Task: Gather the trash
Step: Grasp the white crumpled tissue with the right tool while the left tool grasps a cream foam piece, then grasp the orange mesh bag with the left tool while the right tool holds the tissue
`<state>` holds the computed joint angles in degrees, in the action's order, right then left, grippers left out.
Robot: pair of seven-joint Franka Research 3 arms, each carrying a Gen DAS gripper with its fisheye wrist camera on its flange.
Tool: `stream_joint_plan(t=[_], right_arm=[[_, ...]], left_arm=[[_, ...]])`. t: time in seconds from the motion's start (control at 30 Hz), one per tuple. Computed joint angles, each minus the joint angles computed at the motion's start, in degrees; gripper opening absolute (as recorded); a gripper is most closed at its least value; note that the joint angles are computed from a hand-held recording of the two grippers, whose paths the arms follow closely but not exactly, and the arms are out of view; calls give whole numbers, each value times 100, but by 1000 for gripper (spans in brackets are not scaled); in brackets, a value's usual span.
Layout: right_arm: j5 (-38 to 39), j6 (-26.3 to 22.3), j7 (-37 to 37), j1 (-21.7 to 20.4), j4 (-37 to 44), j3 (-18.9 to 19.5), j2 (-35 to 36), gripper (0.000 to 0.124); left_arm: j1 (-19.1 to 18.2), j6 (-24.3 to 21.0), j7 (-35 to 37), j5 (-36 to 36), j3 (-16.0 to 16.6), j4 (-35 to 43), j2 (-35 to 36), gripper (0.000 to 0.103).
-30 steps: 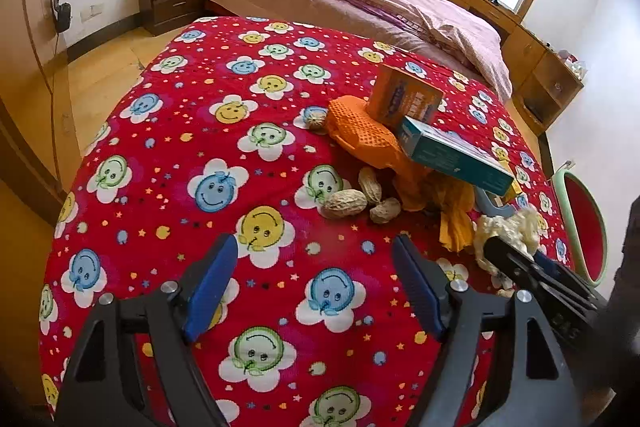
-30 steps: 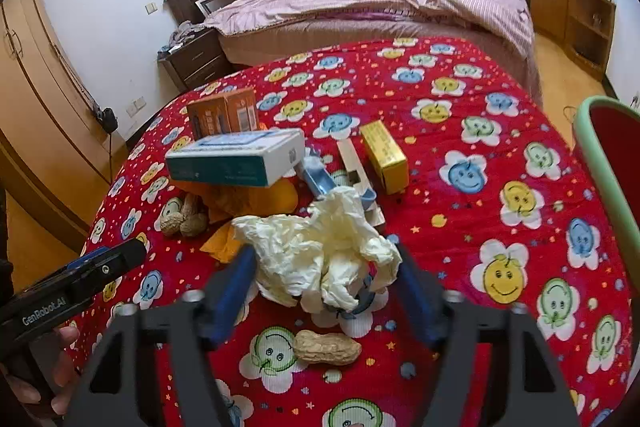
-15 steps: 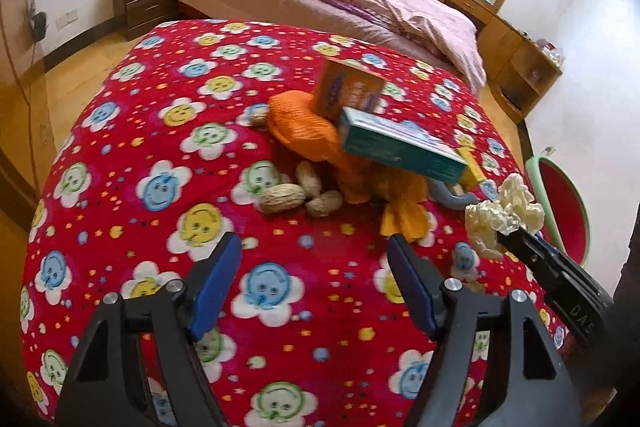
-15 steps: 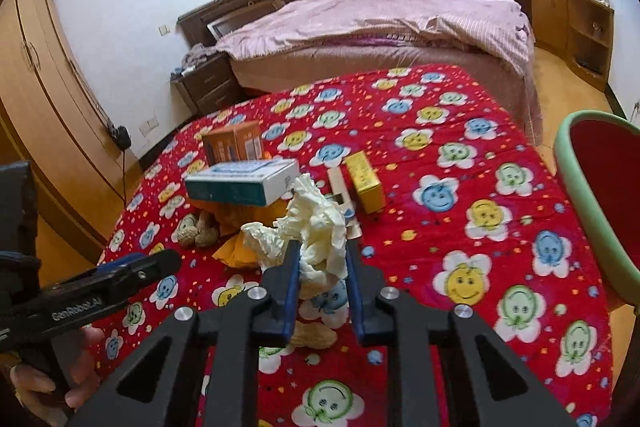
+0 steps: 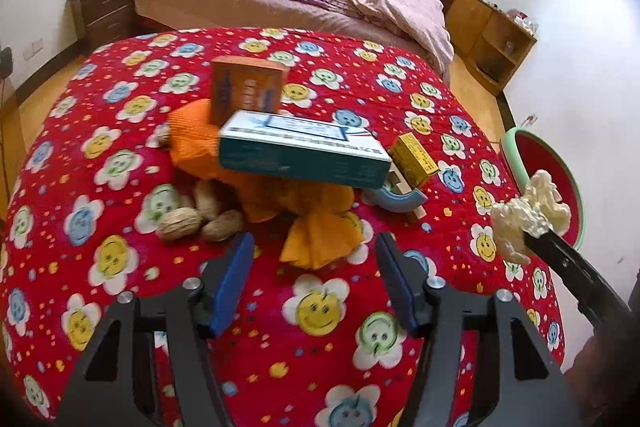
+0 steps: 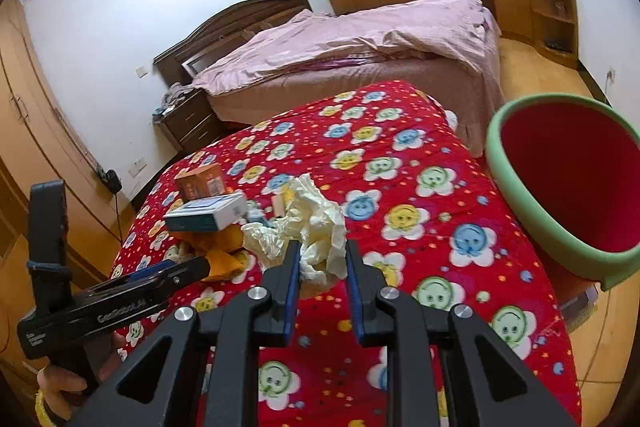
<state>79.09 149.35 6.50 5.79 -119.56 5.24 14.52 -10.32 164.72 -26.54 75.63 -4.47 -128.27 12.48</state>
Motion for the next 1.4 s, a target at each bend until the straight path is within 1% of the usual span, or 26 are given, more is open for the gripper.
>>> stream_joint_plan(t=[0.1,0.2,0.27,0.3,0.33,0.43,0.47,0.6,0.77,0.9,1.07,1.4], right_arm=[[-45,-46,119,-55,48,-39,63,23],[-57,-57,180,-111,94,-50,117,23],[-55,-62,204,-144,115,-48,139,23],[-50,-65,216,-159,122,-47,147,23],[-43,-73,218,-175,123,-46,150,23],[-5,-88,195,-210,102,-43,140,23],[7,-95,187,-217,93,-43,133,23],[81,-112,125,-230,30,-46,74,23],[216,-151,0,-220,-69,-72,-38,23],[310,-207,-103,-205,-170,-109,-148,23],[471,-287,-260,-186,-338,-177,-348,23],[765,-348,-447,-214,-437,-385,-637,23]], left_arm=[[46,101,305,-325,-1,181,245,55],[-14,49,458,-575,70,271,386,42],[-107,-25,454,-573,142,311,426,36],[-158,-108,481,-548,159,320,419,28],[-167,-92,526,-554,159,337,437,21],[-224,-118,550,-517,166,287,386,18],[-228,-69,514,-473,170,252,355,17],[-251,232,-27,82,190,27,105,16],[-180,237,-745,839,-7,-196,-282,16],[-66,182,-1106,1164,-212,-314,-523,16],[-2,40,-1227,1247,-395,-377,-700,16],[-27,-197,-1077,1211,-548,-281,-876,16]])
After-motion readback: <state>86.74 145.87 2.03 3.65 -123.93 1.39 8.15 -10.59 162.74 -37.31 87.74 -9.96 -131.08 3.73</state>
